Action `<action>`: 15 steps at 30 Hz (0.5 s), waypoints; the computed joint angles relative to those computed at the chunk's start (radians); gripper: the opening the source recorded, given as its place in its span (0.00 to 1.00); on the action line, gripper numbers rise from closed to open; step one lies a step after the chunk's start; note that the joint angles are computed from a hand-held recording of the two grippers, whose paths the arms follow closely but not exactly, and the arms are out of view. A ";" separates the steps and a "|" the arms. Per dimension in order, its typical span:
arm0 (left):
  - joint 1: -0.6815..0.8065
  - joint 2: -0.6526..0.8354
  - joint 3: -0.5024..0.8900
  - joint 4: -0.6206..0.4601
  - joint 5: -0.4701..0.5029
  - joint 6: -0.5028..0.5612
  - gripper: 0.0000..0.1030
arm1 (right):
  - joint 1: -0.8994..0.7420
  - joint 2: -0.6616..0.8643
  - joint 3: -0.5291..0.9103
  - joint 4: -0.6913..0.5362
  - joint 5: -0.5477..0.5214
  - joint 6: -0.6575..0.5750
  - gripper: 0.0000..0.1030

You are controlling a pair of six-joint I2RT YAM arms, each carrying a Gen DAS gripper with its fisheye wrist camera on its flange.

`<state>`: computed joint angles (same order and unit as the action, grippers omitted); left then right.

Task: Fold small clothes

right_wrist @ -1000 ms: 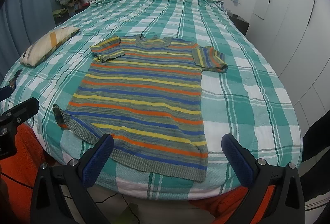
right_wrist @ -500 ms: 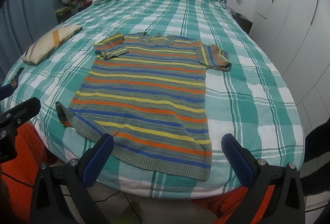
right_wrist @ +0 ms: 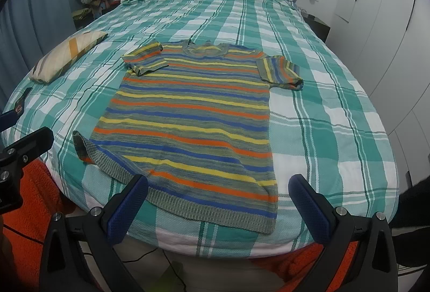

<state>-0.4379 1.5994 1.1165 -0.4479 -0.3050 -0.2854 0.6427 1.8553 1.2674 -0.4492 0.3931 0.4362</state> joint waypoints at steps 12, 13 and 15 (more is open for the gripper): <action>0.001 -0.005 -0.008 0.003 0.003 0.004 0.99 | -0.002 -0.001 0.001 -0.002 0.000 -0.002 1.00; 0.003 -0.008 -0.013 0.007 0.004 0.008 0.99 | -0.002 -0.001 0.001 -0.002 0.000 -0.002 1.00; 0.002 -0.012 -0.017 0.013 0.000 0.012 0.99 | 0.003 0.000 -0.004 0.005 0.004 0.001 1.00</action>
<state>-0.4357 1.5874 1.0993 -0.4351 -0.3045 -0.2737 0.6456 1.8553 1.2637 -0.4437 0.3973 0.4372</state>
